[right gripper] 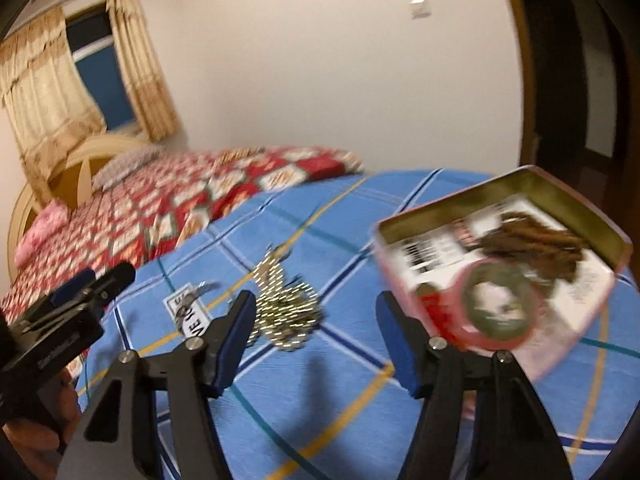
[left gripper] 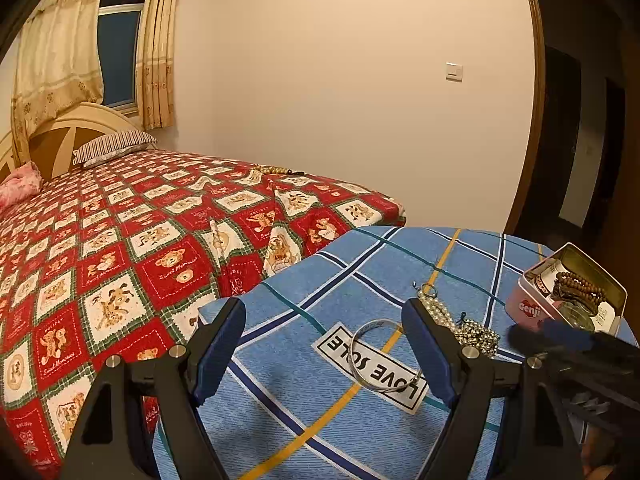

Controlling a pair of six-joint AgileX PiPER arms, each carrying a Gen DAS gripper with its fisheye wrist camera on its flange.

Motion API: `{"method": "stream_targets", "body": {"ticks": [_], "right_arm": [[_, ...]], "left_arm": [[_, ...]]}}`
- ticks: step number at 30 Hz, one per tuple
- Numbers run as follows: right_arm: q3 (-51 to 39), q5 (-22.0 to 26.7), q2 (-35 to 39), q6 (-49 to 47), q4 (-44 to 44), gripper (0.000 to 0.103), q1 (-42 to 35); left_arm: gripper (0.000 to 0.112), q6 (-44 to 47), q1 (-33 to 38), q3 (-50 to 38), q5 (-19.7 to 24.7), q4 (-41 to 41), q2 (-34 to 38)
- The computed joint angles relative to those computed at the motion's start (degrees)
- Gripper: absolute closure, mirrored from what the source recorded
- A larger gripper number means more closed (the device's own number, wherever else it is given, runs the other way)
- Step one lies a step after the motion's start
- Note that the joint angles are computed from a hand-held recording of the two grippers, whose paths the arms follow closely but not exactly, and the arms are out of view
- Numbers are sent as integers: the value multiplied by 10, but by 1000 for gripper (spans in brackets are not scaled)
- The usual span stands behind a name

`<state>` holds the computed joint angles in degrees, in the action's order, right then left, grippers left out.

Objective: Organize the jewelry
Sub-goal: 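Grasp the gold bead chain with the right tool while the left tool grasps the pearl necklace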

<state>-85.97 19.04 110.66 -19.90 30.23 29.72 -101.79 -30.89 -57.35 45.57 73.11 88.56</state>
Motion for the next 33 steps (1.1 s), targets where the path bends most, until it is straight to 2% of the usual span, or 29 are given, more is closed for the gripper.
{"method": "stream_targets", "body": {"ticks": [2,4,9,15,17,18,19,22,26,29,33], "right_arm": [[-45,31,31,64,-75,43,17],[-73,57,49,88,-104,46,24],[-90,64,61,98,-111,48,23],[-196,160,126,115,-118,48,22],[-225,188,143,118,-120,55,22],[-218,185,138,105,-107,73,18],[-216,188,137,85,-84,78,13],[-173,157,113,48,-39,80,4],[-75,79,55,-61,65,83,-3],[-26,47,23,-125,124,83,-6],[34,11,-21,-259,270,83,-20]], "left_arm": [[32,3,5,0,-7,-5,-1],[32,11,12,-3,-10,-19,1],[32,22,20,-8,-14,-37,4],[32,20,26,-3,-23,-37,0],[32,25,27,-5,-23,-43,1],[32,29,27,-7,-23,-46,3],[32,31,26,-8,-21,-47,4],[32,36,21,-13,-14,-47,7],[32,47,18,-18,-10,-49,12],[32,59,12,-27,0,-54,19],[32,68,5,-27,-7,-46,20]]}}
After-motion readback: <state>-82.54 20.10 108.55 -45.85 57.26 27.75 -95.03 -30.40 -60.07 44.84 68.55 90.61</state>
